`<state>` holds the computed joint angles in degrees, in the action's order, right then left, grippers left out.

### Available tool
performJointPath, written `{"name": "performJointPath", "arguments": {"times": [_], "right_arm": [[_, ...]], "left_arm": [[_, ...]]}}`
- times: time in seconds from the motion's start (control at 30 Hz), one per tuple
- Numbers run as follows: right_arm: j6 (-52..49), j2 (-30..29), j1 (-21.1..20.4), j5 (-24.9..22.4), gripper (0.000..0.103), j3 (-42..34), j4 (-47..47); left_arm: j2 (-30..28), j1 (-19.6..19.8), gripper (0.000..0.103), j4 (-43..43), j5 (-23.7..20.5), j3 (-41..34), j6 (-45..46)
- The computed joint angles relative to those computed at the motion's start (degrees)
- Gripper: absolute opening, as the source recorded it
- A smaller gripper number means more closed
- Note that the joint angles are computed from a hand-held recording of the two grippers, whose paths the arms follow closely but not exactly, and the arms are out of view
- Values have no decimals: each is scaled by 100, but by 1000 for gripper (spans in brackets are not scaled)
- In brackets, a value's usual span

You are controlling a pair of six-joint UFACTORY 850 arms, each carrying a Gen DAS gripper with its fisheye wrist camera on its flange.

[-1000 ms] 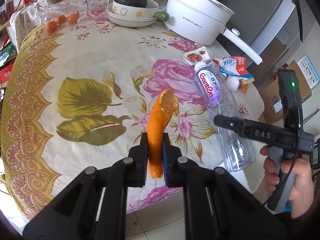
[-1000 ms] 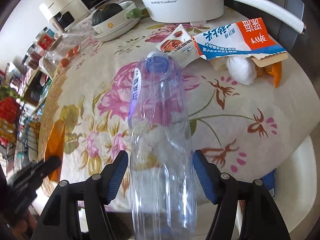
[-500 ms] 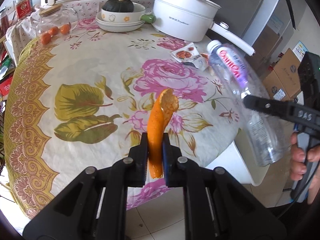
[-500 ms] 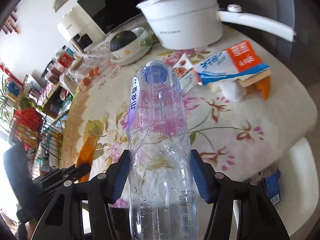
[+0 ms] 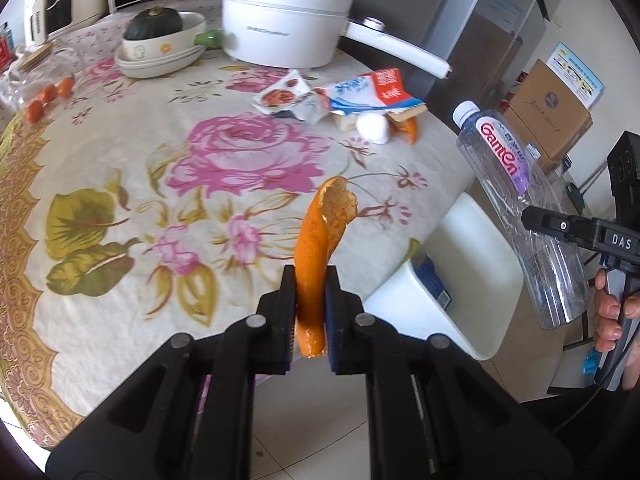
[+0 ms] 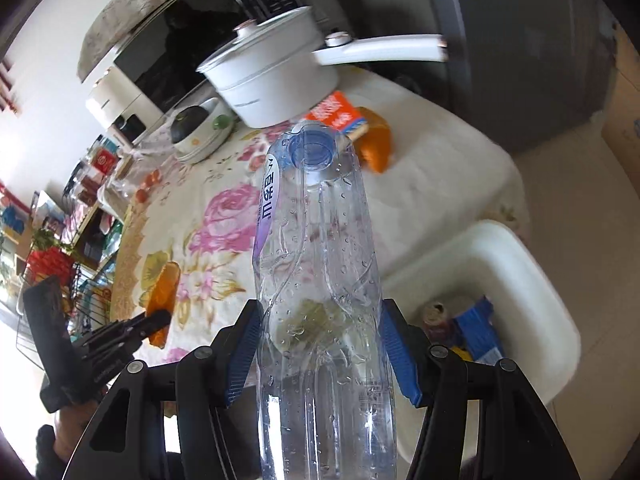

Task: Collect trash
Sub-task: 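Lift the orange peel with the left tool while the right tool carries the bottle toward the bin, then release the orange peel into the bin with the left tool while the right tool drops the bottle in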

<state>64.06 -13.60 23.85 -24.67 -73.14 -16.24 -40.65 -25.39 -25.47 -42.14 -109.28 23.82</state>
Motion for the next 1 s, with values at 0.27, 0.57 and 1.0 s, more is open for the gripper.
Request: {"name": "performJointPath", "arguments": {"times": [0.27, 0.57, 1.0], "right_arm": [[472, 607, -124, -104, 61, 846, -271], [548, 994, -254, -281, 61, 1345, -117], [18, 1143, -461, -567, 61, 1639, 530]], "left_arm": [[-118, -344, 14, -137, -52, -146, 221], [-395, -824, 15, -461, -216, -372, 637], [-654, -1284, 70, 351, 86, -608, -90]]}}
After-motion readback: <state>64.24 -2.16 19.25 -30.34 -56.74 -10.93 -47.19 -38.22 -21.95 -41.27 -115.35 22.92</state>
